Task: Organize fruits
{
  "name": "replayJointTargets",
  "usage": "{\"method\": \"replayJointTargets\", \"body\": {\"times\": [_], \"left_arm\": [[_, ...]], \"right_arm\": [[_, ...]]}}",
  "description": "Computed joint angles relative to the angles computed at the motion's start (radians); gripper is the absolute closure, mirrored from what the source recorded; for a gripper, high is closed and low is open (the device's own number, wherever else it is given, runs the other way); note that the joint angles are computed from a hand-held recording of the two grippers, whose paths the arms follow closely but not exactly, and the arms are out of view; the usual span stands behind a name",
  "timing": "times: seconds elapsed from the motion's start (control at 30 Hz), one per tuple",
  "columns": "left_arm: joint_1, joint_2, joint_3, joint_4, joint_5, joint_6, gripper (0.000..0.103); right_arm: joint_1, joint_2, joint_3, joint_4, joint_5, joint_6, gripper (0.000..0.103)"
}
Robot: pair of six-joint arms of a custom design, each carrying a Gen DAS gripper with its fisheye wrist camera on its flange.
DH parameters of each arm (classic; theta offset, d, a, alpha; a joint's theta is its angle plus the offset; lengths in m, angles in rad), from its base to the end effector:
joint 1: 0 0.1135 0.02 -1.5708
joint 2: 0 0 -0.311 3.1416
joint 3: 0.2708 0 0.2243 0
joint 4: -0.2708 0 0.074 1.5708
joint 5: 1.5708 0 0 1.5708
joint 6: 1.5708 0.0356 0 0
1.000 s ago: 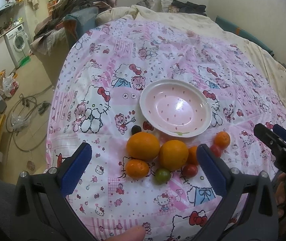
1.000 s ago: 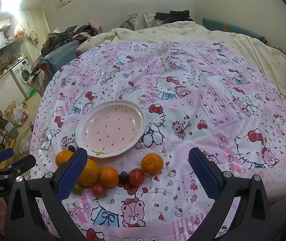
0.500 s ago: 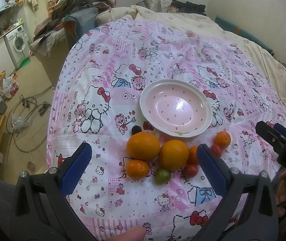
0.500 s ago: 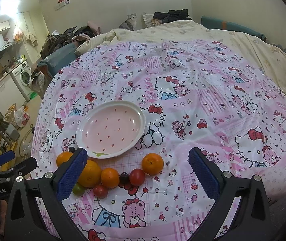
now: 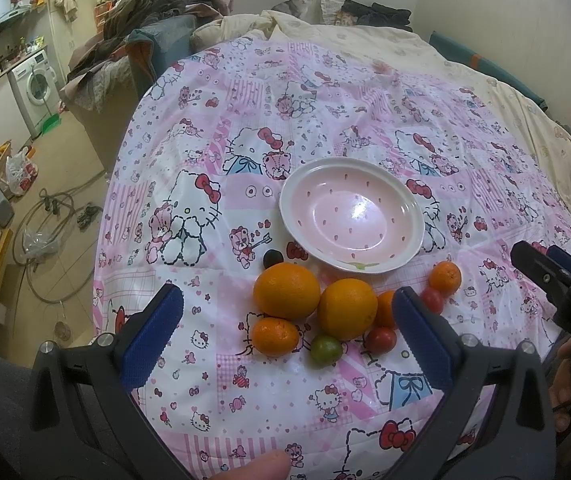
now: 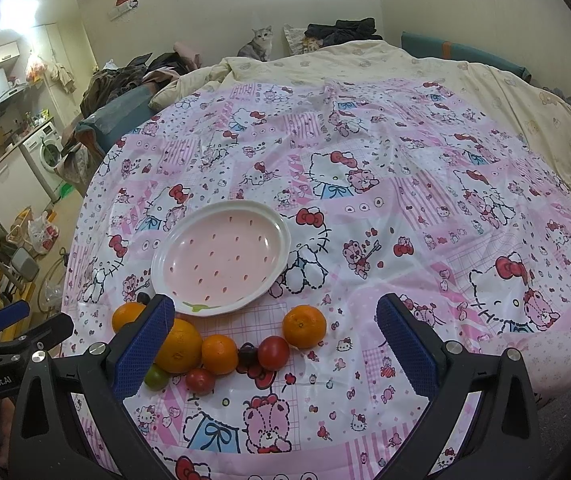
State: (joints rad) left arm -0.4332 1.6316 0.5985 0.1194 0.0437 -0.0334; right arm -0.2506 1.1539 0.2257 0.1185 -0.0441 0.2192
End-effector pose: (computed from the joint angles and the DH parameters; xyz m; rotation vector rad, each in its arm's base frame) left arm 0.2426 -0.1139 0.1823 0.5148 2.4471 -0.2503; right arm 0.1430 -0.0350 0.1815 0.5335 2.3192 0.0375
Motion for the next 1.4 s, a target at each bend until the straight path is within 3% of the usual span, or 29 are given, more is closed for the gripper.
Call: {"method": "replayJointTargets", "body": {"times": [0.57, 0.87, 1.0, 1.2, 1.4], "left_arm": [[0.001, 0.032, 0.022, -0.029, 0.006, 0.0, 0.0], [0.014, 0.168, 0.248, -0.27, 0.001, 0.035, 0.0], [0.012, 0.279, 0.398, -0.388, -0.035, 0.046, 0.0], [0.036, 0.483, 0.635, -0.61, 0.034, 0.006, 0.0], [0.016, 0.587, 0.712, -0.664, 0.031, -0.02, 0.001]], "right_arm": [[-0.004, 0.016, -0.015, 0.027, 0.002, -0.01, 0.0], [-0.218, 0.207, 0.139, -0.068, -0.2, -0.142, 0.0], [-0.258, 0.384, 0.259, -0.12, -0.22, -0.218, 0.0], [-0.272, 0.602, 0.381, -0.179, -0.253, -0.212, 0.0], [-0.275, 0.65, 0.407, -0.187, -0.264, -0.19, 0.0]]}}
